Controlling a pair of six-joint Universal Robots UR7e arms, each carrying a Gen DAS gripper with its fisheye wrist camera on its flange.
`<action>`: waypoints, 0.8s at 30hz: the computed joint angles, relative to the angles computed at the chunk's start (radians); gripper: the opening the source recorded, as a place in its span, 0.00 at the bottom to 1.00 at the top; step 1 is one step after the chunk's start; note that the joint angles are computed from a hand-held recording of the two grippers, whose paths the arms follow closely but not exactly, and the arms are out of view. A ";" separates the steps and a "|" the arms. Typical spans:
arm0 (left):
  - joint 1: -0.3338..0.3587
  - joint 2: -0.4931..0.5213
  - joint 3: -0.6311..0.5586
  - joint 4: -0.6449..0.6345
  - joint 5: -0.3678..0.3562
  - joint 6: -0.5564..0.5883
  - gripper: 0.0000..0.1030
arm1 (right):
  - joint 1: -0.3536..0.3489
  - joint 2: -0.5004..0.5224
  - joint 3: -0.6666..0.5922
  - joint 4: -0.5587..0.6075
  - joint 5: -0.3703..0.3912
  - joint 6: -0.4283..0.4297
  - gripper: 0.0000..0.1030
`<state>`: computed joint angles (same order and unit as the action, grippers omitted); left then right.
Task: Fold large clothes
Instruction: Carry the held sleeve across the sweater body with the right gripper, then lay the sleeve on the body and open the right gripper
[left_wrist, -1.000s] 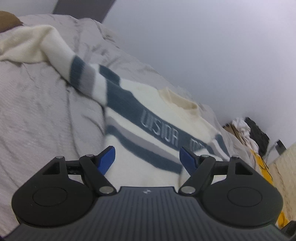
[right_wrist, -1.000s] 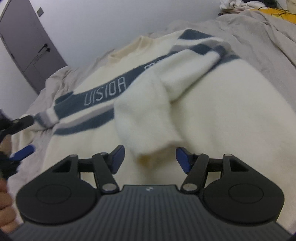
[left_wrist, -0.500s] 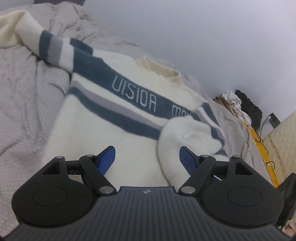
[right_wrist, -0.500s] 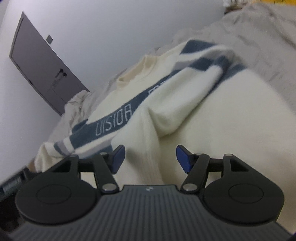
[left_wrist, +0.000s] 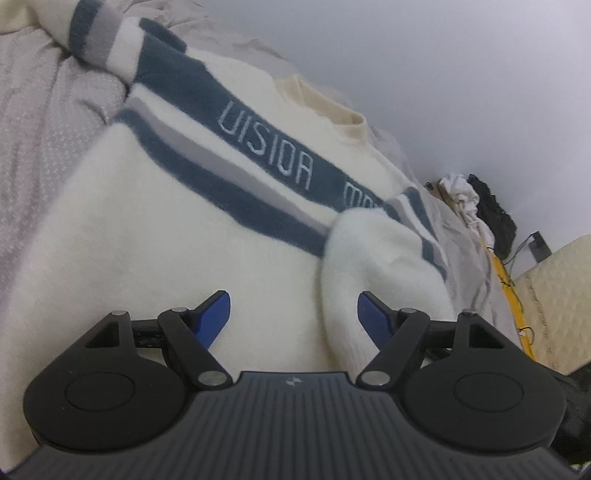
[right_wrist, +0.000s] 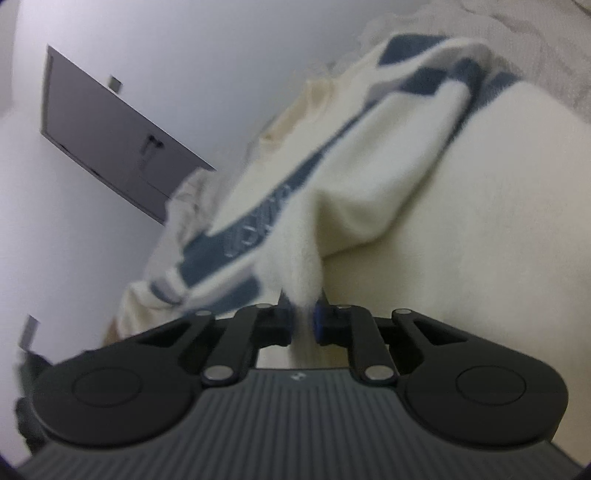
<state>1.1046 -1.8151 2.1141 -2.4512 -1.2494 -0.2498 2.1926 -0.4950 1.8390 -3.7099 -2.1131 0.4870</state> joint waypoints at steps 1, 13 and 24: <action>0.003 0.001 0.000 -0.001 -0.011 -0.002 0.77 | 0.015 -0.006 0.006 0.000 -0.016 0.014 0.13; 0.016 0.000 0.007 0.024 -0.091 -0.013 0.76 | 0.082 -0.056 0.075 0.303 -0.136 0.390 0.13; 0.016 0.003 0.026 0.026 -0.167 0.025 0.65 | 0.110 -0.125 0.089 0.378 -0.208 0.353 0.44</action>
